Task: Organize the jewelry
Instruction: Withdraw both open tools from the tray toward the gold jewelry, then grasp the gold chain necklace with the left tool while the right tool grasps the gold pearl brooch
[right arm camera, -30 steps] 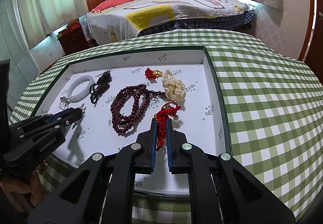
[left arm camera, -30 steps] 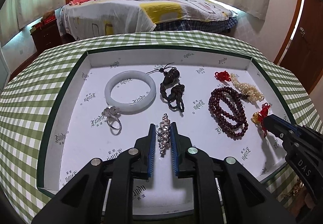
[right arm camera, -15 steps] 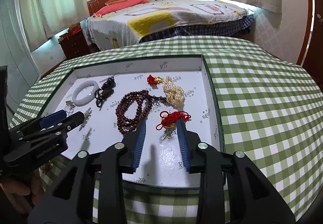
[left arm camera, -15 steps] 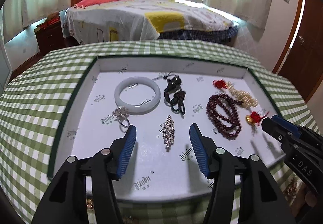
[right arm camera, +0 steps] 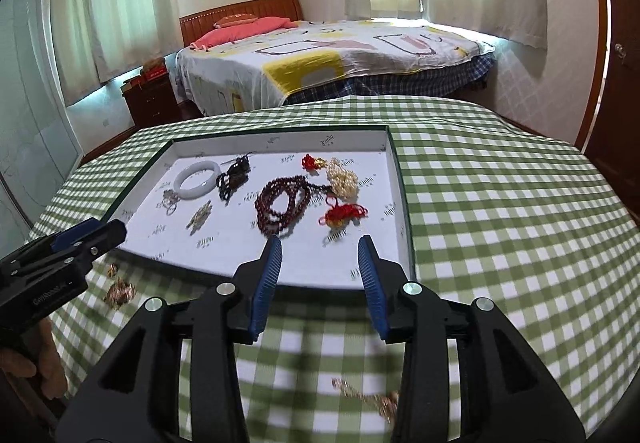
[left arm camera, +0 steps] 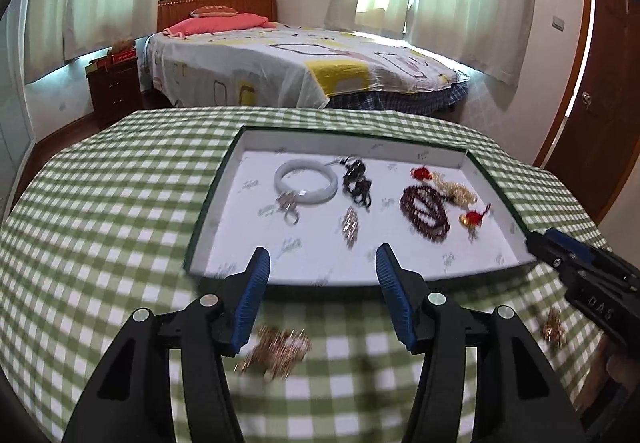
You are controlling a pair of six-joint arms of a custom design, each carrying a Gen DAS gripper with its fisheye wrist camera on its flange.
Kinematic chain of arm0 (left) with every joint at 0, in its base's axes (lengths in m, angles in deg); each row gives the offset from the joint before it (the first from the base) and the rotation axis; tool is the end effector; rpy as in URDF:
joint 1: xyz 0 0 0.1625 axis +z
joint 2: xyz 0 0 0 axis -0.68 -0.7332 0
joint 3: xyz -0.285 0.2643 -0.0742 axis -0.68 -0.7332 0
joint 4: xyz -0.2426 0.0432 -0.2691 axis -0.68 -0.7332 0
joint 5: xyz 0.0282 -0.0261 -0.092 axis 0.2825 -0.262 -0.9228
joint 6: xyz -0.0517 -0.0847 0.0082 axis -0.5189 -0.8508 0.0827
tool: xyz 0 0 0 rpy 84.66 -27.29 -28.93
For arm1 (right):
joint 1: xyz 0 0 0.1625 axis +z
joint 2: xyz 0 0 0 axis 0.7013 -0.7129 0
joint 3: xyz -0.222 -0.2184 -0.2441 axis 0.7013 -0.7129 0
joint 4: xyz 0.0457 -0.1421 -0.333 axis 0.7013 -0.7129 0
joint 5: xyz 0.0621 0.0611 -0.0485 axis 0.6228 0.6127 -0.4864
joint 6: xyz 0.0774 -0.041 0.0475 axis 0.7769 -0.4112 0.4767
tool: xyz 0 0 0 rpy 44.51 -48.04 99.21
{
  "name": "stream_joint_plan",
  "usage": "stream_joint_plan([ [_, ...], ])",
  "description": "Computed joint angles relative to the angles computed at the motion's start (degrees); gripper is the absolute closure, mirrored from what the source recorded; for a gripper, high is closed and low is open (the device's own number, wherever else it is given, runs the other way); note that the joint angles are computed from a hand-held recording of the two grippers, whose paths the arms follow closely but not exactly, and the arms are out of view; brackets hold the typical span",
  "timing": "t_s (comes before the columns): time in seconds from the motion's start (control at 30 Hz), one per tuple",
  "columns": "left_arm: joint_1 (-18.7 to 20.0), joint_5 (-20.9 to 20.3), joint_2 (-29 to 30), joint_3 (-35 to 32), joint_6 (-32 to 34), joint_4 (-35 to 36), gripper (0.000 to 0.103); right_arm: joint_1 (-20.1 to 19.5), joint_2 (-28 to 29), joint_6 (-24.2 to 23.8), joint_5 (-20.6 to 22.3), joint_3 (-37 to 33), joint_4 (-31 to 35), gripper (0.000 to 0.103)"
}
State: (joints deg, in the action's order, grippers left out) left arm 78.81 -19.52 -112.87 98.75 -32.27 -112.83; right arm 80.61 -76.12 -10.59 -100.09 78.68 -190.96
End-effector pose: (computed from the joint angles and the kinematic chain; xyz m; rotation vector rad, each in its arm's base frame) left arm -0.1097 -0.3487 0.3127 0.3820 2.2819 -1.0529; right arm 0.3337 -0.3608 0.0736 0.5999 -2.3149 0.9944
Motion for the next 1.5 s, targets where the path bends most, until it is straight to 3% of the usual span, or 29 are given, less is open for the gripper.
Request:
stream_joint_plan([
  [0.33, -1.2, 0.6, -7.7, 2.4, -11.0, 15.9, 0.048, 0.8, -2.1, 3.1, -2.5, 6.9, -2.7, 0.063],
  [0.8, 3.3, -2.7, -4.2, 0.1, -12.6, 17.3, 0.049, -0.5, -3.2, 5.3, -3.2, 11.1, -4.8, 0.063],
  [0.83, 3.2, -2.5, -4.1, 0.0, -12.8, 17.9, 0.051, -0.6, -3.1, 5.3, -3.2, 11.1, -4.9, 0.063],
  [0.9, 3.2, -2.3, -3.8, -0.2, -12.6, 17.9, 0.072, -0.7, -3.1, 5.5, -3.2, 11.2, -4.8, 0.063],
  [1.0, 3.8, -3.0, -3.5, -0.1, -10.9, 15.8, 0.085, -1.0, -3.1, 6.0, -3.4, 11.6, -4.6, 0.063],
  [1.1, 4.0, -3.9, -4.3, 0.2, -9.9, 14.3, 0.086, -1.2, -3.1, 6.5, -3.8, 11.9, -4.5, 0.062],
  [1.17, 3.7, -3.6, -4.9, 0.4, -10.2, 14.9, 0.087, -1.3, -3.1, 6.7, -4.2, 12.2, -4.7, 0.053],
  [1.5, -0.5, -1.6, -9.7, 1.1, -13.6, 21.5, 0.088, -2.7, -2.8, 8.8, -4.4, 12.8, -2.3, 0.053],
])
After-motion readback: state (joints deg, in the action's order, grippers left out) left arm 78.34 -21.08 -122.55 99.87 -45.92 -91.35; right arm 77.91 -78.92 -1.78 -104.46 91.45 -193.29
